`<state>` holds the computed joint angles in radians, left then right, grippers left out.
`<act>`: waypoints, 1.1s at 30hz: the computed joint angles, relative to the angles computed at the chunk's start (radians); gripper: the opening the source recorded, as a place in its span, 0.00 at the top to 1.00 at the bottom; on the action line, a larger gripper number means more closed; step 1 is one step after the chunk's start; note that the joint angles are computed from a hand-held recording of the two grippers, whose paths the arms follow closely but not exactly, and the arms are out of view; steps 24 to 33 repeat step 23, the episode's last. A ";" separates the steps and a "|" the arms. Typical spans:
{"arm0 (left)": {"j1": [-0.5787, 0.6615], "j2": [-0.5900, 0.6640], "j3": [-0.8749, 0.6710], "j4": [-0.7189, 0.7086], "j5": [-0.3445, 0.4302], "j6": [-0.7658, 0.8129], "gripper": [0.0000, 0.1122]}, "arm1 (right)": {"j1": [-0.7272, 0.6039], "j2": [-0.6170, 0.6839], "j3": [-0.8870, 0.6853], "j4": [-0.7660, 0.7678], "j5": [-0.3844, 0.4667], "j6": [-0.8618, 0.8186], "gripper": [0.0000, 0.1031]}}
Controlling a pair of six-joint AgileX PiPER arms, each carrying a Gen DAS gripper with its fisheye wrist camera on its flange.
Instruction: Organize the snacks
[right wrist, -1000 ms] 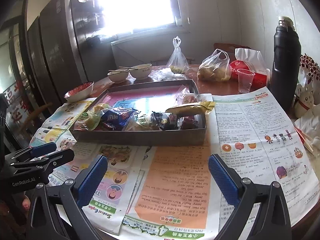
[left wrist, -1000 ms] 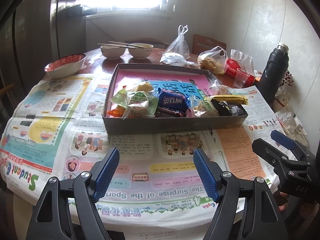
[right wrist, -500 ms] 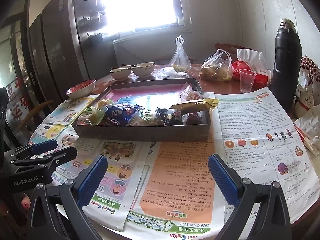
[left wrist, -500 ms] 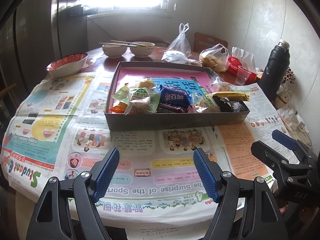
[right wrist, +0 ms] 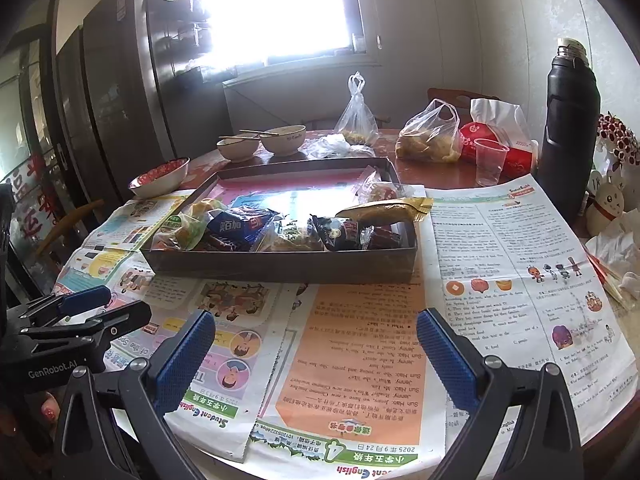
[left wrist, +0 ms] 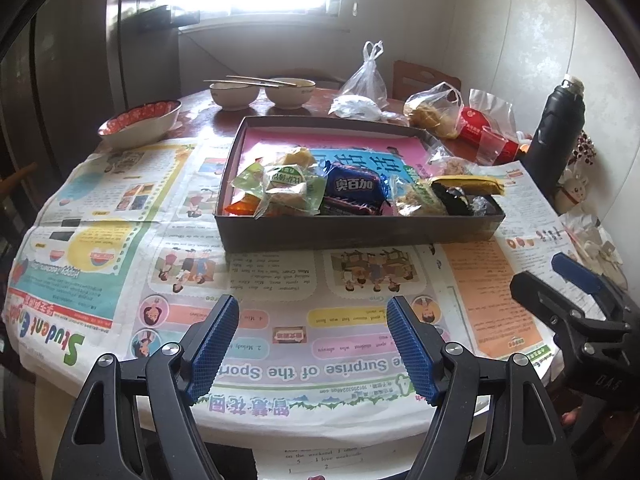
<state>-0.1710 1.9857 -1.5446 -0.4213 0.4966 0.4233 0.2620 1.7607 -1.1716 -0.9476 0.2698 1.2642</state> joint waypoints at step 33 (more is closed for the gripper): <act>0.041 0.069 -0.091 -0.005 0.032 -0.005 0.31 | -0.053 0.030 -0.034 0.062 0.026 -0.064 0.01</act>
